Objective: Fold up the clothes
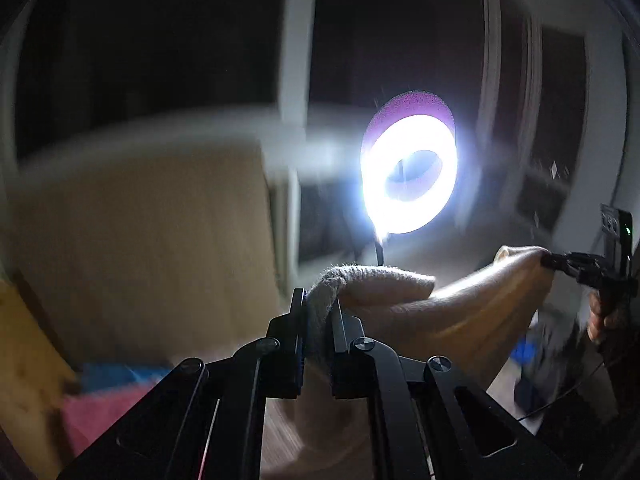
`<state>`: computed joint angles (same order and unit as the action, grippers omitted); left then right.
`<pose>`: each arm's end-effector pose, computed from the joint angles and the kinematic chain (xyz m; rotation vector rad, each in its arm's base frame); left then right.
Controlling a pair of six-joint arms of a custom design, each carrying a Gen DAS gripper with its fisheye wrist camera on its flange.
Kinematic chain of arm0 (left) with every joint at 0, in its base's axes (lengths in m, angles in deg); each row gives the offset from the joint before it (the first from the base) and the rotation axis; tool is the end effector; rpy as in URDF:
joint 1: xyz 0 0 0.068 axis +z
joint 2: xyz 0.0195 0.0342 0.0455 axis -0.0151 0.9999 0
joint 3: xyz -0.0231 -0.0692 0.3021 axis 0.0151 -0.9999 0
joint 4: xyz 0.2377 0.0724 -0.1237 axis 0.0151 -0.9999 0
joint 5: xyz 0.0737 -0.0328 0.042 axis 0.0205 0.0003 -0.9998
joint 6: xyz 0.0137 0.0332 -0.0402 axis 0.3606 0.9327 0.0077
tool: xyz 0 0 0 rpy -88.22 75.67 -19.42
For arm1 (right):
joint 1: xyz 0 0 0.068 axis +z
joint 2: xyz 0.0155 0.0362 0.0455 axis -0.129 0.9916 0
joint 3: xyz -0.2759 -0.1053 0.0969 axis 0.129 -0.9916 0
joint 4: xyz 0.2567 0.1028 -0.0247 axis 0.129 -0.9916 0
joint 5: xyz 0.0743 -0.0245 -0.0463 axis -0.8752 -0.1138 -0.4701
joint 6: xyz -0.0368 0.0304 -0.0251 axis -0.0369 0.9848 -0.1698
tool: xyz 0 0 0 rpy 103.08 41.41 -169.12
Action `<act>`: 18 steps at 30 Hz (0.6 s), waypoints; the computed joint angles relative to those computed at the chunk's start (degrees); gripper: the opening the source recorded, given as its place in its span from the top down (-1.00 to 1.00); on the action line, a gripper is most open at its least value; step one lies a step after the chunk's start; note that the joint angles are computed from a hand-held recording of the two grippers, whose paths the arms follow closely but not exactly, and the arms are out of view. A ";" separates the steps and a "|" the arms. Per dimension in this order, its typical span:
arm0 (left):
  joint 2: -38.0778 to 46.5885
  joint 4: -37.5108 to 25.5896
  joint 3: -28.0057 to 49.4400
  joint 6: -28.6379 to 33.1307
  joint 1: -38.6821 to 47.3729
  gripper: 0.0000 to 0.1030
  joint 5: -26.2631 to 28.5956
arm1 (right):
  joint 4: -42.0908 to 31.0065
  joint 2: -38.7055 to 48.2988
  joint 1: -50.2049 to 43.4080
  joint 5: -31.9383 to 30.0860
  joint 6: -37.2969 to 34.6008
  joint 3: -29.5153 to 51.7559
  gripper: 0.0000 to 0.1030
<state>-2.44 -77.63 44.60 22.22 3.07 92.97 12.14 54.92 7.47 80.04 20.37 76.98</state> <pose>0.3291 0.0075 0.4525 0.3518 2.0161 -0.3134 0.2792 0.0735 0.4308 -0.1347 2.0575 0.2132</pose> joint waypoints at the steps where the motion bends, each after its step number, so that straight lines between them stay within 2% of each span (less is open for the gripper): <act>1: -1.92 -0.86 2.12 -0.46 1.38 0.86 0.40 | -1.22 -0.39 1.97 2.58 -1.77 3.54 0.89; 6: -8.54 -7.09 10.43 -0.80 8.62 0.85 5.67 | -5.47 -2.91 10.52 11.20 -6.76 17.50 0.89; 10: -14.49 -7.89 9.40 0.31 11.81 0.85 6.71 | -5.15 -5.88 17.86 19.15 -9.73 20.46 0.89; 14: -16.36 -10.89 11.27 1.62 14.62 0.85 10.00 | -3.98 -8.75 23.94 25.97 -12.92 19.72 0.89; 16: -15.80 -12.16 12.44 2.48 12.67 0.85 7.91 | -3.67 -8.90 24.02 26.89 -13.84 19.06 0.89; 18: -14.39 -12.31 12.67 3.34 9.45 0.85 3.88 | -3.58 -7.85 18.79 22.10 -12.43 18.05 0.89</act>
<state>-16.83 -89.94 57.27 25.56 12.52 96.85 8.56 47.07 26.27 102.15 7.94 95.03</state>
